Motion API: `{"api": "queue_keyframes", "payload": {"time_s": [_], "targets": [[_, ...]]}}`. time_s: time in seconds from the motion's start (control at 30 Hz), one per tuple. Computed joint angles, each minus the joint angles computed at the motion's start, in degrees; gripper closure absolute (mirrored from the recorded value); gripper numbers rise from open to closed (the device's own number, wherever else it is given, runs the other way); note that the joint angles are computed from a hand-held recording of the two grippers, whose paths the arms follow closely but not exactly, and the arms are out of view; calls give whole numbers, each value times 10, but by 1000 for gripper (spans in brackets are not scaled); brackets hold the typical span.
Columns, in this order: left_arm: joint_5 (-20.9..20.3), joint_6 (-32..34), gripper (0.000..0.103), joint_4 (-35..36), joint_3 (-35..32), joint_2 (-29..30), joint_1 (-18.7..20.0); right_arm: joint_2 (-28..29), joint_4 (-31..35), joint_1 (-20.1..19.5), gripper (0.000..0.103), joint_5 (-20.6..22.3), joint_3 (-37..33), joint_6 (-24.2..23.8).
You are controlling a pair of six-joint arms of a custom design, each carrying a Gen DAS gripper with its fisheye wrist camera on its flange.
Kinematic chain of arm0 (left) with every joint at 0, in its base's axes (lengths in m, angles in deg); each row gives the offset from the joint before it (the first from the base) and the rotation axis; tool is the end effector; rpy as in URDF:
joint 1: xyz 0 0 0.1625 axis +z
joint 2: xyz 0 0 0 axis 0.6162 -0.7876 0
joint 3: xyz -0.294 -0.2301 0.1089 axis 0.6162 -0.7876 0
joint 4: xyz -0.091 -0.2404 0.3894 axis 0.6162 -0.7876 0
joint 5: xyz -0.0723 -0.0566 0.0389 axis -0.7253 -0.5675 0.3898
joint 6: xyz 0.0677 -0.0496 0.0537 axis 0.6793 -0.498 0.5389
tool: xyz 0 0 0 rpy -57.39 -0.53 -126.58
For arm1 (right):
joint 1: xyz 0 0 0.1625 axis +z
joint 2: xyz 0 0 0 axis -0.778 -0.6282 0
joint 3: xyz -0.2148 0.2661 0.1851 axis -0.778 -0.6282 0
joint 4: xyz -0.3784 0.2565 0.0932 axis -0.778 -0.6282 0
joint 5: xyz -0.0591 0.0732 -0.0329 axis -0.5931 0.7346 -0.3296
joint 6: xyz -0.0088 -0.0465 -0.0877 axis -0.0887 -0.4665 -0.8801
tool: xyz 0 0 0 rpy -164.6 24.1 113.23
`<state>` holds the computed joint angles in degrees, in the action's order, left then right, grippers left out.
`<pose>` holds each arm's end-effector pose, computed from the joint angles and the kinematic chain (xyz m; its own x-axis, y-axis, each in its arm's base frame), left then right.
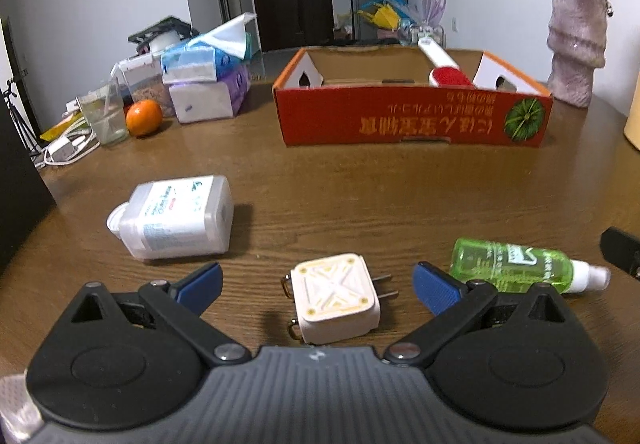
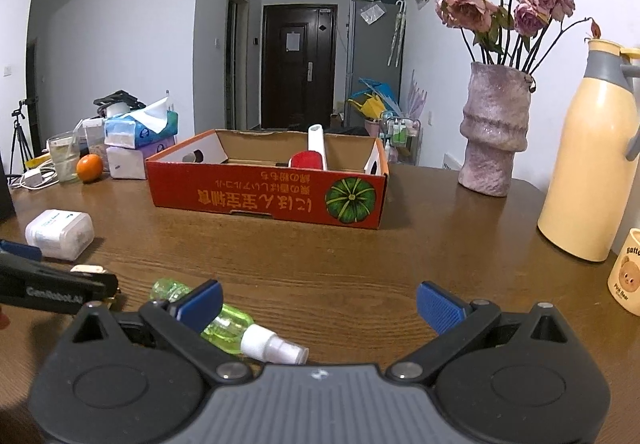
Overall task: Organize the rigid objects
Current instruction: 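Close the left tool on the white plug adapter while the right closes on the green spray bottle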
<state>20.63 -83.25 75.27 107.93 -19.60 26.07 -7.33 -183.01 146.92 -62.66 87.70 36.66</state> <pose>-0.1302 -0.6998 0.0545 -0.5638 0.4264 -0.7073 0.7817 0.5519 -0.2904 0.1245 -0.5565 0.0646 -0.6334 0.3849 0.6714 -0.5094 0.4457 -0.7361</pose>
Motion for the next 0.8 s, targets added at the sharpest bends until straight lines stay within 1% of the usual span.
{"api": "queue_keyframes", "payload": {"time_s": [0.1,0.3,0.33,0.37,0.4,0.47,0.53,0.67,0.8], "targets": [[-13,-8,0,10,-18,17,2,-1,6,-3,0,2,2,8],[-14,-7,0,16,-29,31,5,-4,16,-6,0,7,4,18],[-13,-6,2,17,-31,32,5,-4,16,-6,0,7,4,18],[-11,-7,3,19,-32,33,5,-3,17,-6,0,7,4,19],[-9,-8,9,22,-33,34,6,-3,17,-6,0,7,4,19],[-5,-13,26,31,-39,37,7,-2,19,-6,0,6,3,20],[14,-25,33,51,-50,40,11,-1,20,-7,0,5,2,20],[21,-25,33,53,-51,39,12,-1,24,-8,0,5,2,22],[35,-23,33,60,-48,36,13,-3,28,-10,0,15,6,26]]}}
